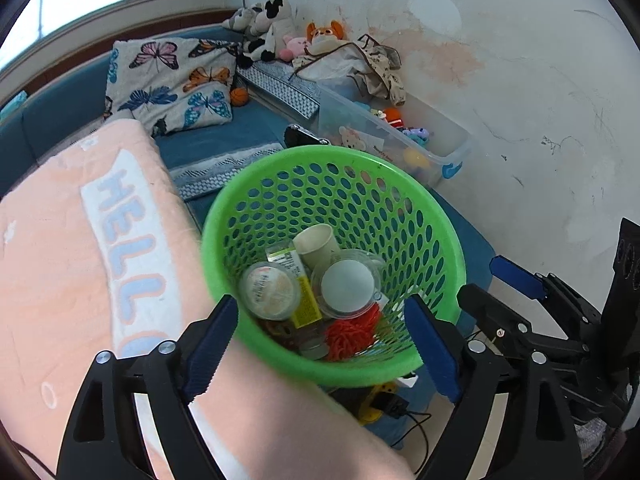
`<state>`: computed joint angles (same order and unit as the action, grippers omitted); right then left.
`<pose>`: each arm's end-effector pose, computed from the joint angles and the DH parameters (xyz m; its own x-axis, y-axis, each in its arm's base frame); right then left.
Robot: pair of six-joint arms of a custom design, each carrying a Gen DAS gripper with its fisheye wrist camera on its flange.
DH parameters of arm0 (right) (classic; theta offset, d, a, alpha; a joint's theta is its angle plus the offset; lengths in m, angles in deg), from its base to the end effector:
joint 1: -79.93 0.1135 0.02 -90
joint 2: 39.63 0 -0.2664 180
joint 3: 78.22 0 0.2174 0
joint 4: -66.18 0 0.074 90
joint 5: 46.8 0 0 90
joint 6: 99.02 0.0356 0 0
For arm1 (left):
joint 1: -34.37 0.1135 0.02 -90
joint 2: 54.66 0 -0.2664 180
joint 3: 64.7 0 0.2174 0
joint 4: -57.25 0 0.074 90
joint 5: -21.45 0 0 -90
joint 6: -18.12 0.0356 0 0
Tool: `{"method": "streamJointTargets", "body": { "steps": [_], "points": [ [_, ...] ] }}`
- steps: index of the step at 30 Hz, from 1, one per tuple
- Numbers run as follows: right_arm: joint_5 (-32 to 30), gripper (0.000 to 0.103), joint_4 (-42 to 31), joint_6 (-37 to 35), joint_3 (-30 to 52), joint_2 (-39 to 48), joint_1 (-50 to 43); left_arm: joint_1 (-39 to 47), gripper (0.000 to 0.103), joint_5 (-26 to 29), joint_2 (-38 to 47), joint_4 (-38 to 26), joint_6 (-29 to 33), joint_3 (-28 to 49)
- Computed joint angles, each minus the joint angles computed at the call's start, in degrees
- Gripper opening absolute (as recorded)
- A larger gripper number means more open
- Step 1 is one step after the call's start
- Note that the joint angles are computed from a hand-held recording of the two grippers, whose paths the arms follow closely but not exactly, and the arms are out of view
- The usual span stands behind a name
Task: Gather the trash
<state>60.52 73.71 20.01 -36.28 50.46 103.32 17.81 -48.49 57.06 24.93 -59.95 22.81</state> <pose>0.2313 0.0885 0.1477 -0.6057 0.2427 -0.7577 0.1399 0.9700 0.1989 0.3570 -0.1189 0.1822 -0.6895 0.4076 -0.5987 0.6046 0.7790 -0.1659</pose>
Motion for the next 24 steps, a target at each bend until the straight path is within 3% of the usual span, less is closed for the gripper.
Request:
{"method": "streamJointTargets", "body": {
  "steps": [7,12,18,24],
  "points": [
    [3.39,0.084,-3.82,3.94,0.39,-1.73,6.25,5.07,0.093,-0.07,-7.03,4.05,1.87,-8.21],
    [7.49,0.09,-8.43,6.79,2.07,-3.02,11.25,9.76,0.094,0.03,-10.76,5.46,2.71,-12.57],
    [12.25,0.095,-13.54,11.45,4.74,-3.13,18.11,15.59,0.096,-1.53,-16.96,11.61,4.45,-20.65],
    [16.89,0.097,-18.62,16.04,8.54,-0.91,24.67,21.32,0.096,-0.37,-21.36,10.87,8.87,-24.83]
  ]
}}
